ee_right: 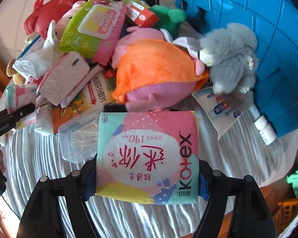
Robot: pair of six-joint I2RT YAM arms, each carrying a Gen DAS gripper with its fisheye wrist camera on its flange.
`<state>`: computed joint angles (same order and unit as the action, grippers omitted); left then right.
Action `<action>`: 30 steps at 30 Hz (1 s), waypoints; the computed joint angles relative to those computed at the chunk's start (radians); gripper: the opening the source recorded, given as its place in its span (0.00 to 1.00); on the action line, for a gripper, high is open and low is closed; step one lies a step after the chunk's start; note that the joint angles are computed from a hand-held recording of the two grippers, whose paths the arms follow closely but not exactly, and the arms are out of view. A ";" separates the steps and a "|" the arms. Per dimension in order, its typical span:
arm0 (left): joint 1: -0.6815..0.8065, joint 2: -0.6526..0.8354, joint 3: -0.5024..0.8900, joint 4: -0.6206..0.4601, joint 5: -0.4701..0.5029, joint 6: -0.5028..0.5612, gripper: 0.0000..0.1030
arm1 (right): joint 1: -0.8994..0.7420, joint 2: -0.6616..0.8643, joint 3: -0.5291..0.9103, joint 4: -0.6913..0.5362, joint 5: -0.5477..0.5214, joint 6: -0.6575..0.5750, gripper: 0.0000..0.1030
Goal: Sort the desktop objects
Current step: 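Carry both packs over the blue crate and open both tools to drop them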
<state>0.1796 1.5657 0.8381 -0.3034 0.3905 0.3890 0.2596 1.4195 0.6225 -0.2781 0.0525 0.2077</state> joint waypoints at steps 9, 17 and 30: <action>-0.017 -0.239 0.083 -0.189 0.074 0.049 0.44 | 0.083 -0.227 0.012 -0.090 0.034 0.026 0.75; -0.264 -0.341 0.290 -0.237 0.099 -0.074 0.44 | 0.067 -0.504 0.148 -0.237 0.099 -0.017 0.75; -0.924 0.209 1.115 -0.256 -0.196 -0.273 0.45 | -0.820 -0.441 0.507 -0.206 -0.437 -0.291 0.76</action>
